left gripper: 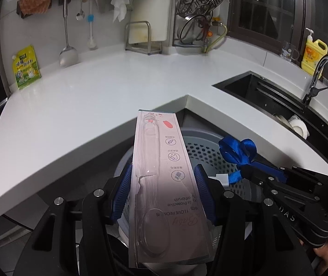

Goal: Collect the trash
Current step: 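Open both tools to drop the package and ribbon into the bin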

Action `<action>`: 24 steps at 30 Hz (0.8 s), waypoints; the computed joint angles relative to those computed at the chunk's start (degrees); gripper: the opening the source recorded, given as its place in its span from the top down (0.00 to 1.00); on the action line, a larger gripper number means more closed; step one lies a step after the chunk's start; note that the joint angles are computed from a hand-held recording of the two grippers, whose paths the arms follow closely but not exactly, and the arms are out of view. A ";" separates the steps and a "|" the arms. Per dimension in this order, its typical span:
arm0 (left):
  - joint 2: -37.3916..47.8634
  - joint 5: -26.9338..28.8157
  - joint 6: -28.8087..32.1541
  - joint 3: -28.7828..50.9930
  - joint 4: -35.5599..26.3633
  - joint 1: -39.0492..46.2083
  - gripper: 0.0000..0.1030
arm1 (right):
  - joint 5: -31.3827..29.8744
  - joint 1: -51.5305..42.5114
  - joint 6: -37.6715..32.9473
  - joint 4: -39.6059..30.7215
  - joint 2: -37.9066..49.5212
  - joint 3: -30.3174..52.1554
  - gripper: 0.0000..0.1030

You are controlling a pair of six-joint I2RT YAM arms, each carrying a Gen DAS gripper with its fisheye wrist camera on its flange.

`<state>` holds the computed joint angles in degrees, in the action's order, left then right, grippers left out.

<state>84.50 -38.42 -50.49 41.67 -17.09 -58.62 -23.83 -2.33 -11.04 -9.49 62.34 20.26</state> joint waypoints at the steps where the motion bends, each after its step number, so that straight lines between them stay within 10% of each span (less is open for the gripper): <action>1: 0.38 0.27 -0.14 -0.11 0.22 -0.02 0.48 | -0.22 -0.26 -0.33 0.22 0.51 -0.16 0.82; 12: 4.26 3.87 -1.65 0.13 1.12 0.02 0.47 | -1.65 -1.46 -1.59 3.43 6.30 -1.17 0.80; 24: 4.00 1.97 -4.76 0.53 -1.31 -0.37 0.25 | -5.23 -7.01 -1.85 4.46 4.96 -2.02 0.49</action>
<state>88.50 -36.45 -55.25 42.20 -18.40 -58.99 -29.06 -9.34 -12.89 -5.03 67.30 18.24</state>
